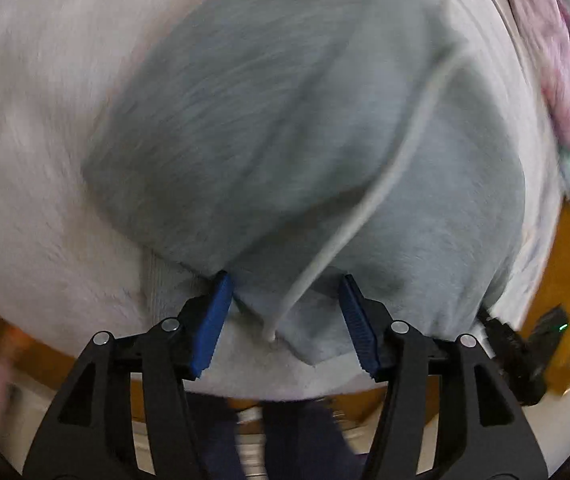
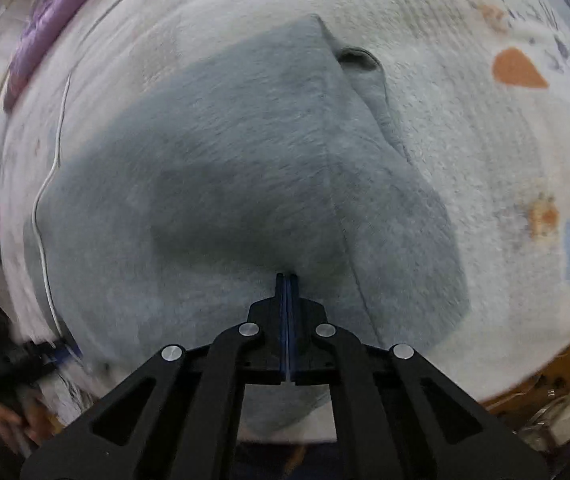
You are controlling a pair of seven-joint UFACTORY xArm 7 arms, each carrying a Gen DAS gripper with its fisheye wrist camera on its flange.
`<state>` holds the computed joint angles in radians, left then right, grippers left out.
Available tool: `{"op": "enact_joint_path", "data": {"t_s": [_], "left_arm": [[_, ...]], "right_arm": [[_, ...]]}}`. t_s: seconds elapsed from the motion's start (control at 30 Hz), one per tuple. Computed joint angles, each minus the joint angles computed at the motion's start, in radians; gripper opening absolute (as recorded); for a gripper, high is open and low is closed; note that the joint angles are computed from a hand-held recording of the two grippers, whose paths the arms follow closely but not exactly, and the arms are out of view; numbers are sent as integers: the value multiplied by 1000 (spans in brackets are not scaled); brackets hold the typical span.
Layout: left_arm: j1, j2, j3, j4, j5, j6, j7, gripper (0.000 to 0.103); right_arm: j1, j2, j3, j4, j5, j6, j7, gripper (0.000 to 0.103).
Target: Fold large clothes
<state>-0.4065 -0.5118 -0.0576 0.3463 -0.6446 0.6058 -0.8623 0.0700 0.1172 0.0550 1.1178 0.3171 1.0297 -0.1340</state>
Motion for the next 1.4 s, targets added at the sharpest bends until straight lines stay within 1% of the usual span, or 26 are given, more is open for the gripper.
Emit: {"op": "enact_joint_path", "data": {"t_s": [0.07,0.1,0.17,0.23,0.3,0.4,0.47,0.53,0.57,0.6,0.63,0.7,0.77,0.83,0.87,0.93,1.0,1.03,1.07,1.1,1.13,1.17,1.2,1.23,1.33,1.4], "left_arm": [[4,-2,11,10,7,9,16,60],[9,-9,15,10,10,17,18,61],[30,-42,8,2,25,23,-6,61],[52,-101,-15,-25,42,4,-69,63],[62,-153,-23,-54,62,-4,-117,71],[75,-240,-28,-103,105,39,-195,71],[91,-281,-22,-120,141,80,-226,71],[86,-310,-28,-143,154,81,-256,71],[84,-337,-29,-163,161,87,-271,71],[76,-361,-26,-182,160,85,-281,71],[67,-360,-21,-194,157,73,-285,71],[54,-353,-29,-204,161,55,-312,71],[45,-340,-32,-205,168,36,-331,72],[34,-353,-38,-214,173,25,-358,73],[29,-361,-42,-216,175,21,-376,73],[-1,-332,-60,-211,162,-32,-416,73],[-19,-372,-60,-238,165,-41,-446,73],[-20,-415,-61,-258,166,-27,-454,73],[-18,-500,-58,-284,188,29,-484,73],[-19,-549,-56,-303,194,49,-501,73],[-23,-567,-52,-313,198,52,-513,73],[-14,-618,-52,-338,192,76,-505,73],[-11,-711,-37,-363,226,141,-539,73],[-8,-762,-34,-382,229,165,-550,73],[2,-824,-23,-408,245,193,-577,73],[1,-824,-16,-403,261,210,-574,73]], "right_arm": [[26,6,9,46,-93,46,52,0],[34,4,12,60,-109,61,70,3],[39,-19,24,81,-50,61,45,3],[60,-22,44,112,-1,49,11,3],[86,5,65,155,53,32,-22,3],[134,68,98,214,82,-11,-48,3],[167,132,108,273,55,-36,-30,3],[207,213,104,319,-29,-69,17,2],[218,236,100,310,-61,-90,31,0],[217,242,102,293,-60,-117,34,0],[219,243,98,278,-31,-154,45,0],[208,253,110,292,-37,-142,71,0],[196,243,115,299,-33,-108,65,0],[184,215,116,302,-21,-42,69,0],[176,187,117,281,-6,-18,63,0],[172,133,116,224,9,19,55,0],[172,90,108,148,16,29,57,0],[166,65,105,80,54,-9,54,0],[166,57,104,52,73,-38,43,0],[164,66,104,41,90,-64,28,0],[162,72,101,46,101,-62,32,0],[159,87,98,65,113,-42,50,0],[156,90,98,76,118,-25,56,0],[154,83,98,76,117,-17,49,0],[152,40,93,53,115,27,64,0],[146,13,88,16,136,46,59,0]]}}
